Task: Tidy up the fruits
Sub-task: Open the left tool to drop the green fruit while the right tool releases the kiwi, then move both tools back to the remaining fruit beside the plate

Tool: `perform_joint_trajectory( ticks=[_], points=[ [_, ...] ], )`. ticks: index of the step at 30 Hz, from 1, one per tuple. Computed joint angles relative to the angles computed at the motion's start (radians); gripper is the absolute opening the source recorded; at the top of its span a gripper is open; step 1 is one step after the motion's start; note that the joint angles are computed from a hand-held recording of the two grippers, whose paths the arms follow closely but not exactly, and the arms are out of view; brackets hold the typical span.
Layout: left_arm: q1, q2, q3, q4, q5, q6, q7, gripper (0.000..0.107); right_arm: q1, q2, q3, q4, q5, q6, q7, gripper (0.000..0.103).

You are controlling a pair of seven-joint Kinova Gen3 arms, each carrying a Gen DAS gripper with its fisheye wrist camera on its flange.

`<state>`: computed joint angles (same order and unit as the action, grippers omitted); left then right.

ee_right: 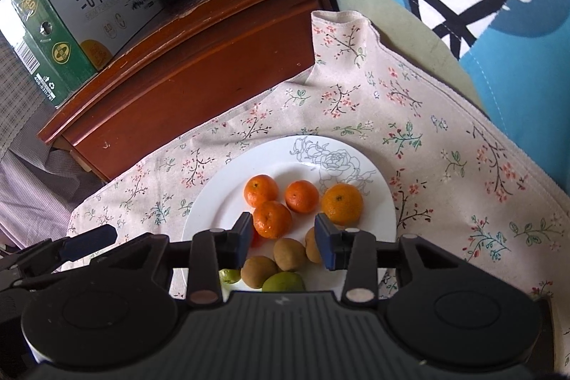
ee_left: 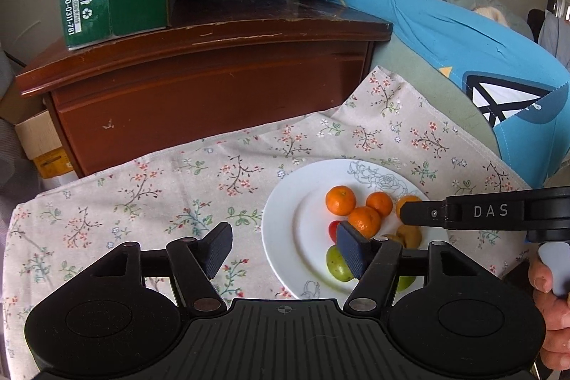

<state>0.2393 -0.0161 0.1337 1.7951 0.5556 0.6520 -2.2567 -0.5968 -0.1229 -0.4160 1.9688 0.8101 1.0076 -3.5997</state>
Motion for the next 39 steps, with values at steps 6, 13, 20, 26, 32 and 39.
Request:
perform_joint_trajectory(
  ticks=[6, 13, 20, 26, 32, 39],
  points=[
    [-0.019, -0.031, -0.020, 0.004, -0.057, 0.029, 0.030, 0.065, -0.019, 0.009, -0.013, -0.004, 0.009, -0.005, 0.015, 0.041],
    [-0.041, -0.082, -0.062, 0.034, -0.069, 0.084, -0.001, 0.066, -0.068, 0.032, -0.020, -0.012, 0.035, -0.018, 0.061, 0.041],
    [-0.060, -0.090, -0.084, 0.049, -0.076, 0.139, -0.031, 0.068, -0.107, 0.042, -0.019, -0.006, 0.034, -0.074, 0.112, 0.041],
    [-0.074, -0.086, -0.078, 0.059, -0.116, 0.160, -0.031, 0.068, -0.128, 0.065, -0.001, -0.012, 0.011, -0.126, 0.179, 0.041],
    [-0.090, -0.077, -0.085, 0.071, -0.142, 0.170, -0.036, 0.077, -0.141, 0.090, 0.013, -0.017, 0.001, -0.161, 0.216, 0.041],
    [-0.110, -0.073, -0.096, 0.077, -0.128, 0.177, -0.059, 0.081, -0.176, 0.136, 0.039, -0.033, 0.013, -0.155, 0.251, 0.041]
  ],
)
